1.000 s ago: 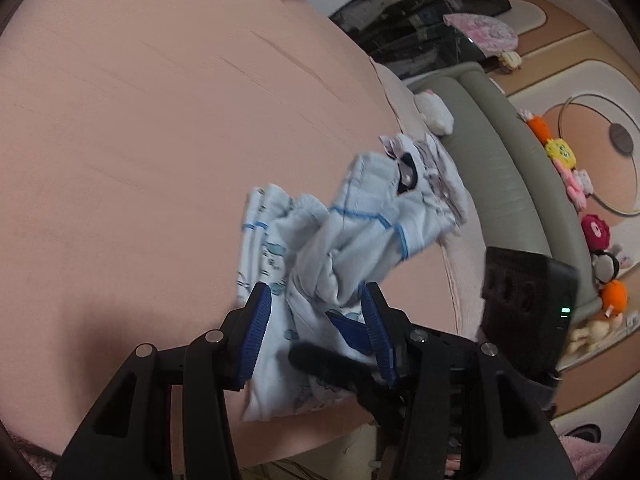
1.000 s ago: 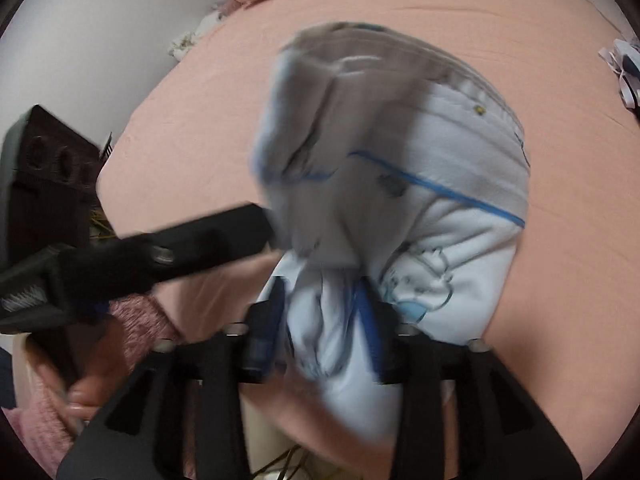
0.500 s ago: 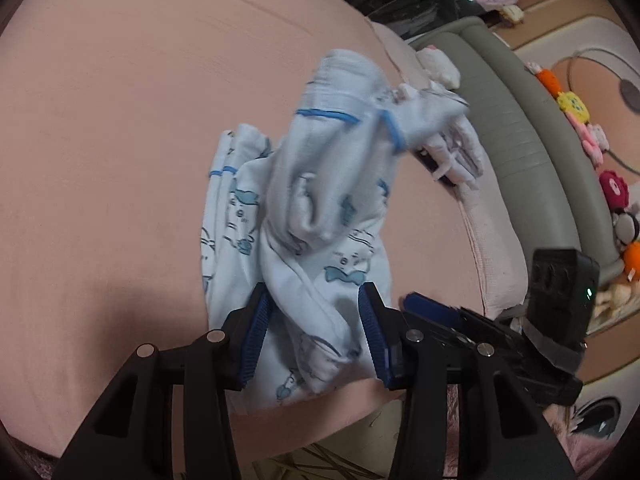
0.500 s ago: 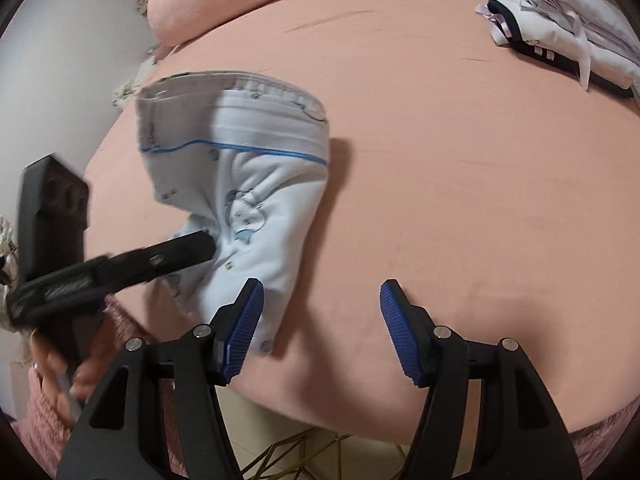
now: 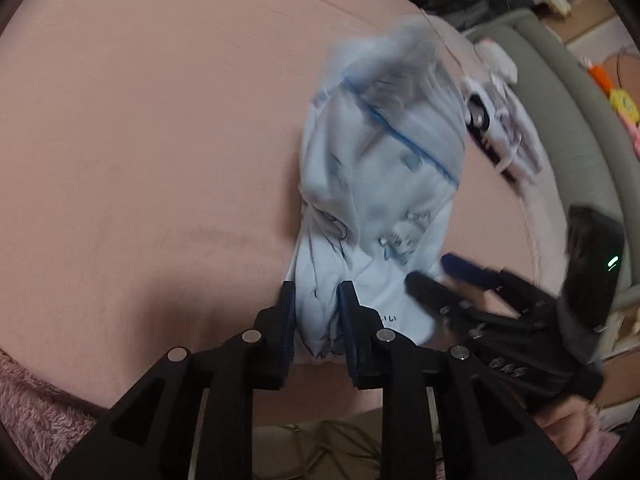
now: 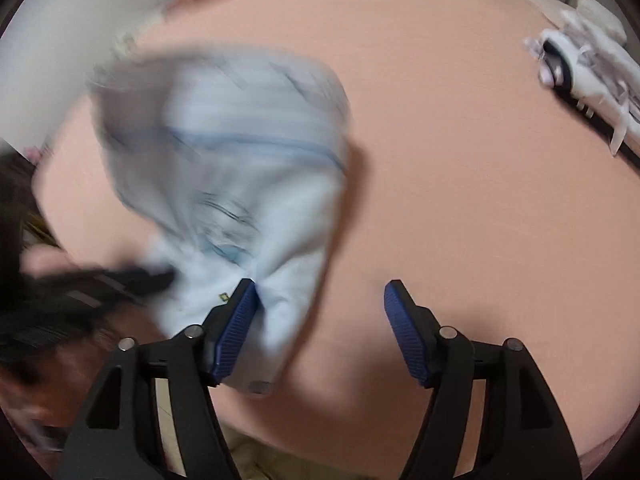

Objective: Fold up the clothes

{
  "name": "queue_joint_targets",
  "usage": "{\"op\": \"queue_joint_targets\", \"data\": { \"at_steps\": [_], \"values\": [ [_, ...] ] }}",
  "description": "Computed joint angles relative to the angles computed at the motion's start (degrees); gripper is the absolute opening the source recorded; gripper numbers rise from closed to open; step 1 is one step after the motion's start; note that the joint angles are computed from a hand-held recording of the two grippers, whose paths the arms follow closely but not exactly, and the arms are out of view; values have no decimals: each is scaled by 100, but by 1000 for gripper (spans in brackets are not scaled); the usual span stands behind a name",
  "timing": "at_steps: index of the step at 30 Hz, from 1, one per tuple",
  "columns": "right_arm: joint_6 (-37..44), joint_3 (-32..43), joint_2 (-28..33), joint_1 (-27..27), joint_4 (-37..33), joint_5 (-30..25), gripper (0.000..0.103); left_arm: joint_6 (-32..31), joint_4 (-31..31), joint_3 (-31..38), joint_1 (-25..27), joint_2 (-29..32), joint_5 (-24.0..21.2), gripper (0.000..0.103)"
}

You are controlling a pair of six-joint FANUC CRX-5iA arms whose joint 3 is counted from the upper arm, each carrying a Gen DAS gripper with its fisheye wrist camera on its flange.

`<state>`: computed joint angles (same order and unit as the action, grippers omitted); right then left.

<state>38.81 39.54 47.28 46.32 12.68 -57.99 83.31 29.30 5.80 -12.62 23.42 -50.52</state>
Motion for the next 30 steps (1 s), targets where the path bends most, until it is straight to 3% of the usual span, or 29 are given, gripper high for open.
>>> {"op": "queue_joint_targets", "data": {
  "at_steps": [1,2,4,6,8,10,14,16,19,21,24,27,30],
  "values": [
    [4,134,91,16,12,-129,67,207,-383,-7,-37,-142,223,45],
    [9,273,184,32,23,-260,67,242,-513,-62,-43,-241,382,45],
    [-131,60,81,102,233,-28,68,-372,128,-323,31,-308,512,45],
    [-197,-77,36,173,430,130,68,-999,792,-377,6,-209,355,45],
    [-58,265,289,217,427,-223,68,-690,257,6,-67,16,42,45],
    [-104,214,296,198,315,-202,70,241,-647,630,-157,329,-505,45],
    [-372,-52,88,134,118,-114,71,21,-205,185,0,44,-161,46],
    [-724,-143,64,213,536,-321,71,-215,140,-50,52,-65,24,44],
    [-947,-1040,-493,249,870,307,70,-590,608,-222,19,-86,218,44],
    [-683,-1114,-530,325,819,719,69,-536,515,-97,-20,-9,178,44],
    [179,-1253,-615,373,777,532,69,-207,174,140,-54,134,-38,44],
    [252,-915,-363,346,522,77,73,70,-67,337,-40,275,-331,47],
    [143,-1254,-690,84,-299,468,74,-156,333,12,112,112,-387,47]
  ]
}}
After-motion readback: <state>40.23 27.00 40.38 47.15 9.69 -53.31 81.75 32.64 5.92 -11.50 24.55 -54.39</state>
